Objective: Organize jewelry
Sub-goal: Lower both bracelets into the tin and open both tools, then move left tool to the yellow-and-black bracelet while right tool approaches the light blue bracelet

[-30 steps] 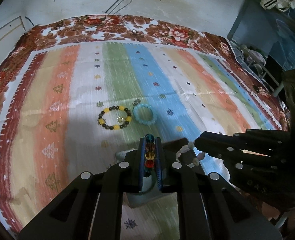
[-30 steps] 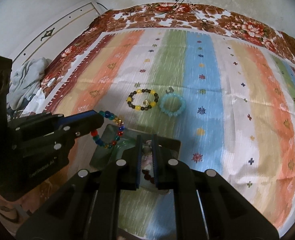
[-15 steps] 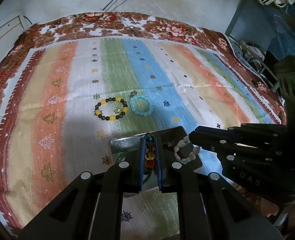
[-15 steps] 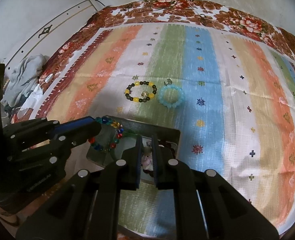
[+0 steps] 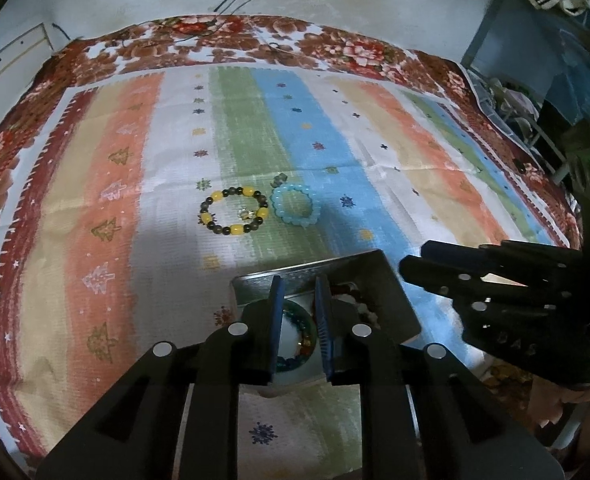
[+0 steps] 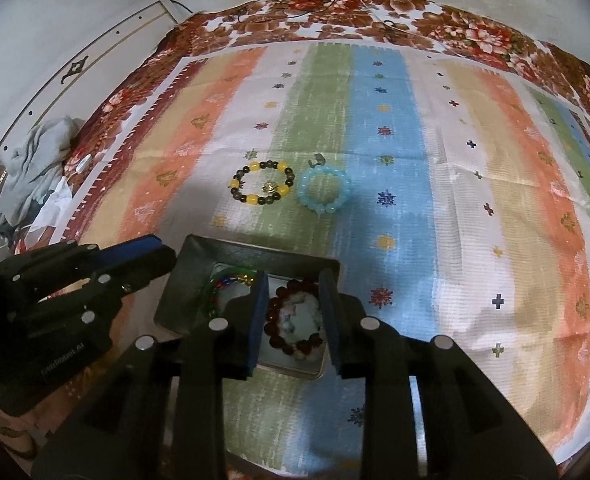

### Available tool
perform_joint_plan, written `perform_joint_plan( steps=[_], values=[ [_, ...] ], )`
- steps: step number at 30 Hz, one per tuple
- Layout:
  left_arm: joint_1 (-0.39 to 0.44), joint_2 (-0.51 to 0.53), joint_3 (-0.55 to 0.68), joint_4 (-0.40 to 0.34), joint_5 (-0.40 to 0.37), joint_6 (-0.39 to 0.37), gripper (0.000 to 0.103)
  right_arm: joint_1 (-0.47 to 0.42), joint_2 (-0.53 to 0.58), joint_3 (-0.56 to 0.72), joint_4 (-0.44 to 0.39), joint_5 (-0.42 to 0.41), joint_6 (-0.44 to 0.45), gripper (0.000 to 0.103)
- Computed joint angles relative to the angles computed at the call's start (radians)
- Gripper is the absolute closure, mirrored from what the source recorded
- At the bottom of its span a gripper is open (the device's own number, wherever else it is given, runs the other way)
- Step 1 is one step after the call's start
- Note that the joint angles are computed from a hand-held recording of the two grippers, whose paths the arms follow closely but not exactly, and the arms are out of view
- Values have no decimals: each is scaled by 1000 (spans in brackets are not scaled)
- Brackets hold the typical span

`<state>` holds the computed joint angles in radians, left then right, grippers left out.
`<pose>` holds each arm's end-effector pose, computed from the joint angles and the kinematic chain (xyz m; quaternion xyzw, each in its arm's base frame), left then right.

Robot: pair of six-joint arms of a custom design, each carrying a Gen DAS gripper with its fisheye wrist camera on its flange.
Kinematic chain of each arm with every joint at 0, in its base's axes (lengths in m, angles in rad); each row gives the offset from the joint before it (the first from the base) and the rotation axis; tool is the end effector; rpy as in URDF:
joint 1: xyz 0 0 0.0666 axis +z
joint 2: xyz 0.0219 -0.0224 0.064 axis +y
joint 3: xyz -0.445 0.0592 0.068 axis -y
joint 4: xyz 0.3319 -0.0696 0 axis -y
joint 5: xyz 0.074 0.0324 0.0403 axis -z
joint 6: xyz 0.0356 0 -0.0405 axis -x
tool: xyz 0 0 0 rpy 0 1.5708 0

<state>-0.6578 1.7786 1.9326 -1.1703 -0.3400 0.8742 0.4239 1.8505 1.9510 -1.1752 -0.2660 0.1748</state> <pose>0.4539 -0.3362 0.5114 -0.1484 0.9374 -0.0697 0.3072 0.5357 0.2516 0.4775 -0.3145 0.9085 0.1578 0.2255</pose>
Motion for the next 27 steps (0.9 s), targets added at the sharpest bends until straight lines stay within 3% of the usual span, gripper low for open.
perform_joint_plan(
  steps=[2, 6, 18, 27],
  values=[
    [5, -5, -7, 2, -2, 4, 82, -2, 5, 7, -2, 5, -2, 74],
    [26, -3, -5, -12, -2, -2, 80, -7, 24, 33, -1, 22, -26, 60],
    [102, 29, 16, -34, 35, -23, 62, -1, 116, 150, -59, 52, -32, 59],
    [151, 71, 44, -61, 67, -42, 57, -6, 223, 305, -148, 44, -55, 58]
  ],
)
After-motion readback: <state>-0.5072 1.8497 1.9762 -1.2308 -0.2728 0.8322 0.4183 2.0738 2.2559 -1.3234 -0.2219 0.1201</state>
